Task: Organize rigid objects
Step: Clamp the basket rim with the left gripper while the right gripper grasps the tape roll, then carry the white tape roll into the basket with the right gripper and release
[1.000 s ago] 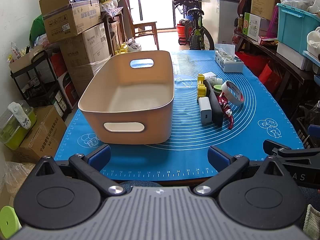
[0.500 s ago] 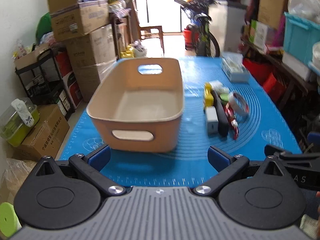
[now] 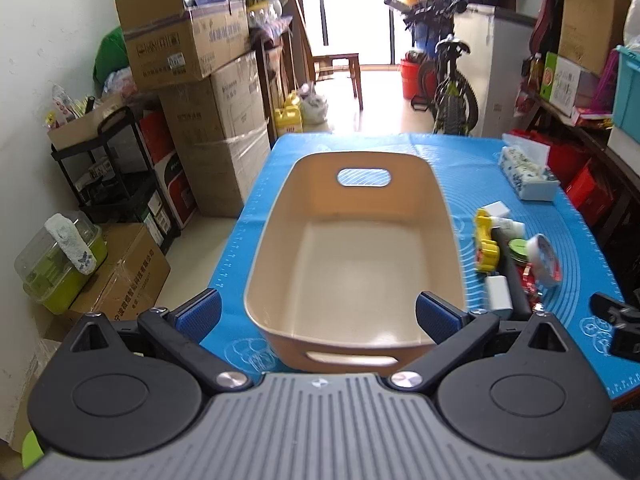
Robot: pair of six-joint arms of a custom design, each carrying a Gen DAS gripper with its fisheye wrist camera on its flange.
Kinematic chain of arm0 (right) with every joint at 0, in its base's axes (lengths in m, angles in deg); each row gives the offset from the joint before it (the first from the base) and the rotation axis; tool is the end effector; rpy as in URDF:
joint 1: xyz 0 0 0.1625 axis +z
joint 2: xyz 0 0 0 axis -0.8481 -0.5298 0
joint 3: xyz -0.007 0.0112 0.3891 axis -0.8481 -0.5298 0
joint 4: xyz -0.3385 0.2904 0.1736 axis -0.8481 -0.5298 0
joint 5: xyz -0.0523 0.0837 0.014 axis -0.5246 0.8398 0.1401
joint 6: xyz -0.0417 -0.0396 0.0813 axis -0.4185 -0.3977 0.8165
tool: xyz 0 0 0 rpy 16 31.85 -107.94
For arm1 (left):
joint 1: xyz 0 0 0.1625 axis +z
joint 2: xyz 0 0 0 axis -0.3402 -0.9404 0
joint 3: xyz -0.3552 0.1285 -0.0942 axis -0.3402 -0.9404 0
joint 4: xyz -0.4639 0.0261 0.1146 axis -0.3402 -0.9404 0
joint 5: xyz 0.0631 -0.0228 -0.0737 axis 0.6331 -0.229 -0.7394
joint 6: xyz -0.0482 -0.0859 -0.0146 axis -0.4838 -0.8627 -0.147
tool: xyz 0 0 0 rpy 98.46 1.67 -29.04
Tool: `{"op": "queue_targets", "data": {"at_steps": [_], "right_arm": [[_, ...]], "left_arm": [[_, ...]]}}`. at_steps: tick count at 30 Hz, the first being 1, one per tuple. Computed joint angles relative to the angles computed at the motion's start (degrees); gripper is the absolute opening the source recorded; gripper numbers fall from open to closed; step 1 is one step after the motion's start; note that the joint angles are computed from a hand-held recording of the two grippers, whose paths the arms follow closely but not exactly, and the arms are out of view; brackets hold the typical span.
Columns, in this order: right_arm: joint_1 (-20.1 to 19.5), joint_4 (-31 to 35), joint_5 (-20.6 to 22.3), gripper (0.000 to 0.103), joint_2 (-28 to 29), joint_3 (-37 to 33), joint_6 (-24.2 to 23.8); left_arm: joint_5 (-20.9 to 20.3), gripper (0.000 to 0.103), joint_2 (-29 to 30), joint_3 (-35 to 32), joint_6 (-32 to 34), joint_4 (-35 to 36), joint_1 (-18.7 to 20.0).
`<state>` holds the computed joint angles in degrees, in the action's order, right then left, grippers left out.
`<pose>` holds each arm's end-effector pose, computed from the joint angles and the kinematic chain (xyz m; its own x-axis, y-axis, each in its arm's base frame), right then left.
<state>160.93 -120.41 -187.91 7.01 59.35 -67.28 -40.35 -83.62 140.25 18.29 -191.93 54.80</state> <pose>0.1767 -0.4744 0.2805 -0.6930 0.1387 0.7075 -0.5089 0.6009 -0.6164 -0.3473 -0.5123 0.1776 -0.6219 0.0802 -0.7790 0.6135 0.6682 -0.4210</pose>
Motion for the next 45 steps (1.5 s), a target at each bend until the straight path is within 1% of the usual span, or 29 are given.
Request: {"op": "queue_targets", "data": {"at_steps": [2, 4, 8, 10, 12, 14, 17, 19, 21, 22, 23, 24, 27, 29, 30, 33, 35, 36, 37, 39, 40, 41, 42, 45], "right_arm": [[-0.9, 1.8, 1.0, 0.099, 0.7, -1.6, 1.1], [-2.1, 4.0, 2.3, 0.098, 1.3, -3.3, 2.3], [-4.1, 6.1, 4.2, 0.095, 3.7, -6.7, 1.7], [-5.0, 7.2, 4.1, 0.093, 5.4, -8.9, 1.5], [-5.7, 8.6, 3.7, 0.09, 7.1, -10.9, 1.6], [-6.4, 9.4, 3.4, 0.087, 8.8, -12.7, 1.1], [-7.3, 10.0, 2.5, 0.085, 11.3, -15.3, 0.0], [-7.8, 10.7, 1.6, 0.082, 13.0, -17.2, -0.4], [-8.1, 11.8, 1.1, 0.079, 14.3, -18.8, -0.5], [-8.3, 12.0, 0.8, 0.078, 14.9, -19.4, -0.6], [-8.4, 12.1, 0.4, 0.078, 15.5, -20.0, -0.8], [-8.5, 12.5, 0.0, 0.077, 16.1, -20.6, -0.8], [-8.7, 13.7, -0.8, 0.074, 17.3, -21.7, -0.4], [-8.9, 14.4, -1.5, 0.069, 18.0, -22.2, 0.0], [-9.0, 14.8, -1.7, 0.068, 18.2, -22.5, 0.4], [-9.3, 16.2, -1.6, 0.062, 18.5, -23.1, 2.2], [-9.4, 17.4, -1.1, 0.054, 18.4, -23.2, 3.4], [-9.5, 18.1, -0.9, 0.051, 18.5, -23.4, 3.8], [-9.6, 18.6, -0.8, 0.048, 18.5, -23.5, 3.9], [-9.6, 19.2, -0.4, 0.042, 18.6, -23.7, 4.0], [-9.5, 19.2, -0.7, 0.032, 18.8, -23.9, 4.1], [-9.3, 18.5, -0.8, 0.027, 19.0, -24.0, 3.6], [-9.2, 18.0, -0.6, 0.025, 18.9, -23.8, 3.2], [-8.9, 17.2, -0.1, 0.024, 18.4, -23.3, 2.5]], "left_arm": [[0.3, 0.102, 0.8, -1.7, 0.3, 0.6, 1.4], [1.7, 0.102, 2.1, -3.4, 1.6, -0.7, 2.5], [2.0, 0.102, 5.0, -7.7, 4.5, -2.2, 5.3], [2.6, 0.102, 6.5, -10.0, 4.2, -1.0, 6.8], [3.0, 0.101, 7.8, -11.7, 4.5, -1.4, 8.2], [1.7, 0.101, 8.6, -13.1, 5.3, -1.7, 9.8], [0.9, 0.101, 9.4, -14.6, 3.5, 0.6, 11.9], [-0.1, 0.101, 9.6, -15.0, 3.4, 0.6, 13.0], [-1.8, 0.101, 9.7, -14.9, 5.1, -0.5, 14.0], [-2.4, 0.096, 9.7, -14.9, 5.6, -0.6, 14.4], [-3.0, 0.083, 9.7, -14.9, 5.6, 0.1, 14.7], [-3.8, 0.08, 9.8, -15.5, 4.9, 1.8, 15.2], [-6.2, 0.077, 9.8, -16.2, 3.3, 5.0, 16.5], [-7.3, 0.067, 9.6, -16.5, 2.7, 6.8, 16.9], [-8.0, 0.064, 9.6, -16.8, 2.9, 7.1, 17.1], [-10.3, 0.052, 9.3, -17.0, 3.1, 8.0, 17.6], [-11.2, 0.033, 9.3, -17.3, 2.9, 8.8, 18.0], [-12.4, 0.028, 9.3, -17.4, 3.0, 8.5, 18.2], [-13.5, 0.02, 9.2, -17.4, 3.4, 8.0, 18.3], [-13.3, 0.019, 9.4, -17.5, 3.6, 8.1, 18.1], [-13.4, 0.015, 9.4, -17.5, 3.5, 8.2, 18.1], [-14.4, 0.007, 9.3, -17.5, 3.6, 7.7, 18.3], [-15.3, 0.005, 9.3, -17.6, 3.7, 7.3, 18.4], [-15.2, 0.005, 9.6, -17.8, 3.6, 7.4, 18.3]]}}
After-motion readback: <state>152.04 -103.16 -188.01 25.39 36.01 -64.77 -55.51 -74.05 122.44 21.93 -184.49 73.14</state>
